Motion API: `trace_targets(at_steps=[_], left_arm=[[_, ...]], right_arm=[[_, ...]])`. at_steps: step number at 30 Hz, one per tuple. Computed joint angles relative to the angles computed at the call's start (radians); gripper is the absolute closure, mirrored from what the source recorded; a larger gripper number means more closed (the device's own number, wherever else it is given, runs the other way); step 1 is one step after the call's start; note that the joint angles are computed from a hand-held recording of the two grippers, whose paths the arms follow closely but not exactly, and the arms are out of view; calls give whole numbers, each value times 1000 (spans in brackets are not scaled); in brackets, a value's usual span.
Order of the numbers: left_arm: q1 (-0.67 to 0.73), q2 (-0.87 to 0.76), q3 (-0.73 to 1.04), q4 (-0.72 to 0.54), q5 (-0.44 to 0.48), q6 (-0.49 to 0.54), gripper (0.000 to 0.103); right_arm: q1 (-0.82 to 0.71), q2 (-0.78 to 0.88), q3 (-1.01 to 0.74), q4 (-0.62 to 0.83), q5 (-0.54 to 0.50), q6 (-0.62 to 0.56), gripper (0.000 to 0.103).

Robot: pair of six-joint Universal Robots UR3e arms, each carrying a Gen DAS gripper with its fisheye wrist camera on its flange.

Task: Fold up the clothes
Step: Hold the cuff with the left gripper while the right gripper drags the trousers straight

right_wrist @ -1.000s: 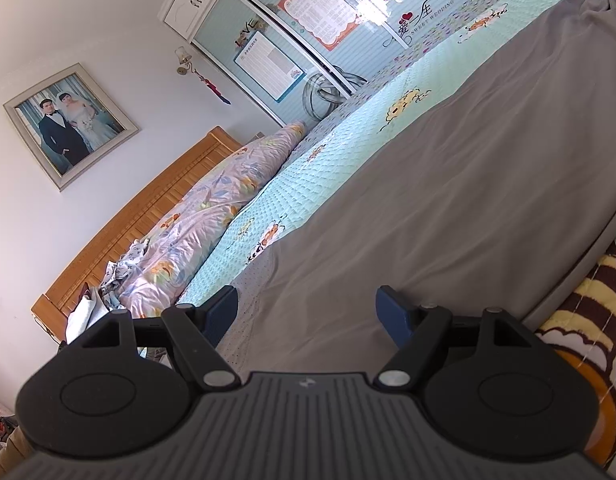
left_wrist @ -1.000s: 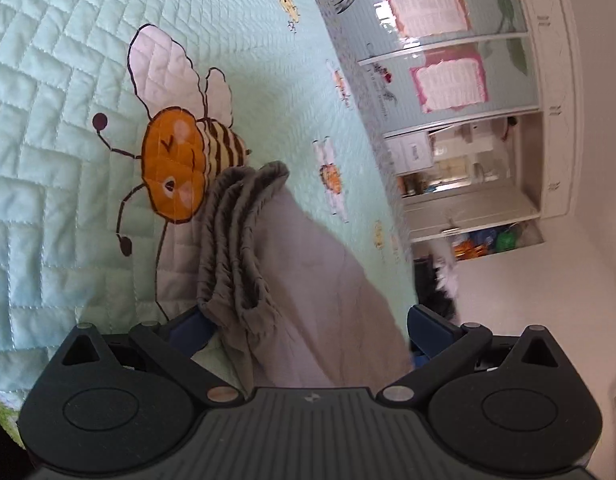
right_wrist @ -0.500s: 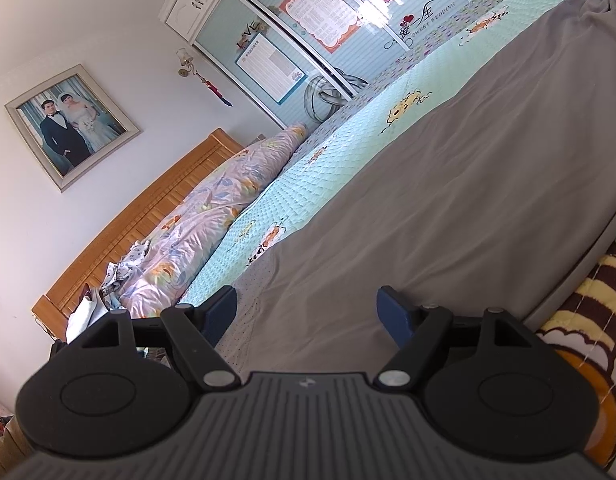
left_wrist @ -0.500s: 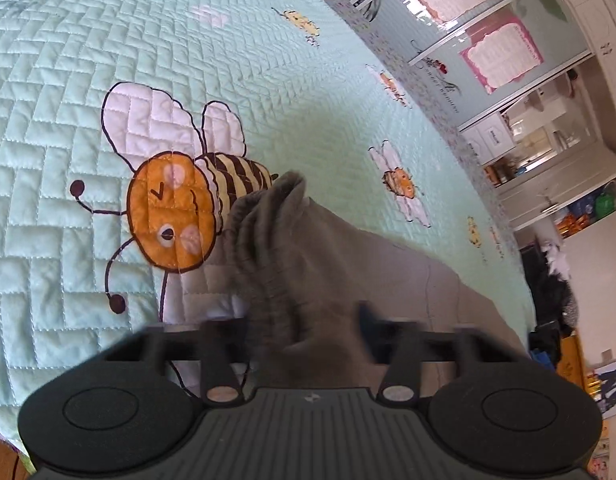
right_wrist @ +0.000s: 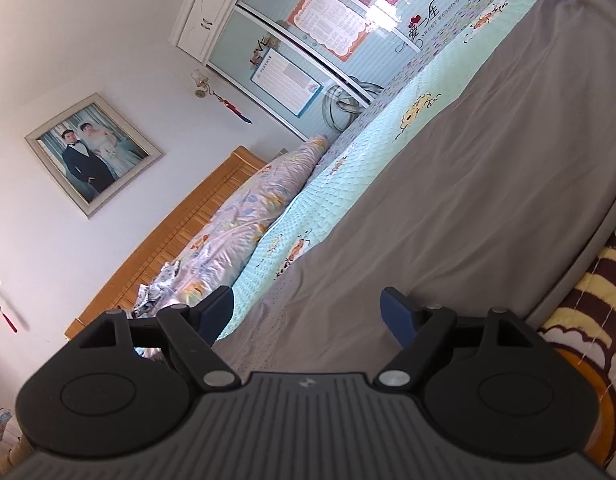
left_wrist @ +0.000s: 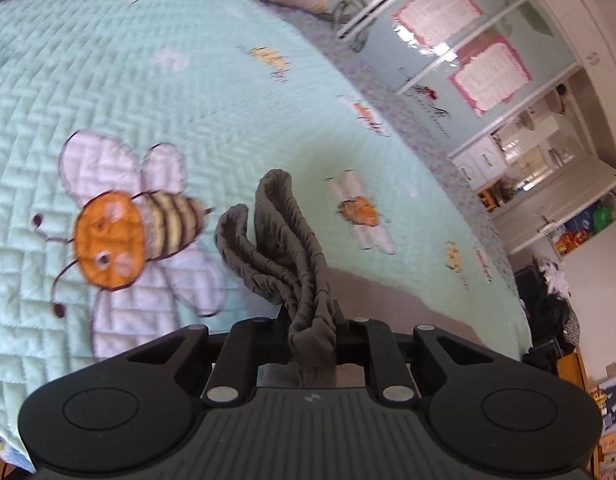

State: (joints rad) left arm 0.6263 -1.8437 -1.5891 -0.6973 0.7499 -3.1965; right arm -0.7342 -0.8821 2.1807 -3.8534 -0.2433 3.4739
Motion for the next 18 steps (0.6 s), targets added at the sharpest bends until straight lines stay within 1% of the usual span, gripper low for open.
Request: trace_targets(at_steps=[1,3,4,5,7,8,9,10,11,12,13,14,18], left_arm=[[-13,3,19,-6,-3,-4,86],[-38,4,61,-27,-6,-6,86],[-53,5,83,-36,2,-8,86],[-61,11,95,-48,6,-8,86],[-77,14,113,-50,8,-25,86],[-83,16,115,-46,6,-34,86],[-88,18,116,-41,4,-44,86],[-90,21,115,-44,-1,-50,86],[-90,25,114,-47,-7,-57,86],[-89,28,110,-55,-13,-54,86],[-89,29,110,-60,-16,-54,86],[-90,27,110,-60,-19,-56,86],[-80,27,105,-57,-50,-62,86]], right_arm=[[0,-2,1,-3,1,1,20],[18,-76,35,80,-44,-76,18],[29,-115,49,122,-70,-111,15],[60,-163,45,178,-107,-175,13],[134,-255,14,297,-192,-310,13],[179,-273,-38,382,-216,-356,13],[223,-281,-100,474,-234,-399,21],[265,-285,-166,567,-251,-443,45],[309,-266,-252,670,-275,-444,64],[350,-238,-347,776,-297,-436,99],[386,-208,-425,837,-326,-416,102],[417,-175,-493,881,-351,-400,102],[503,-73,-676,952,-428,-301,102]])
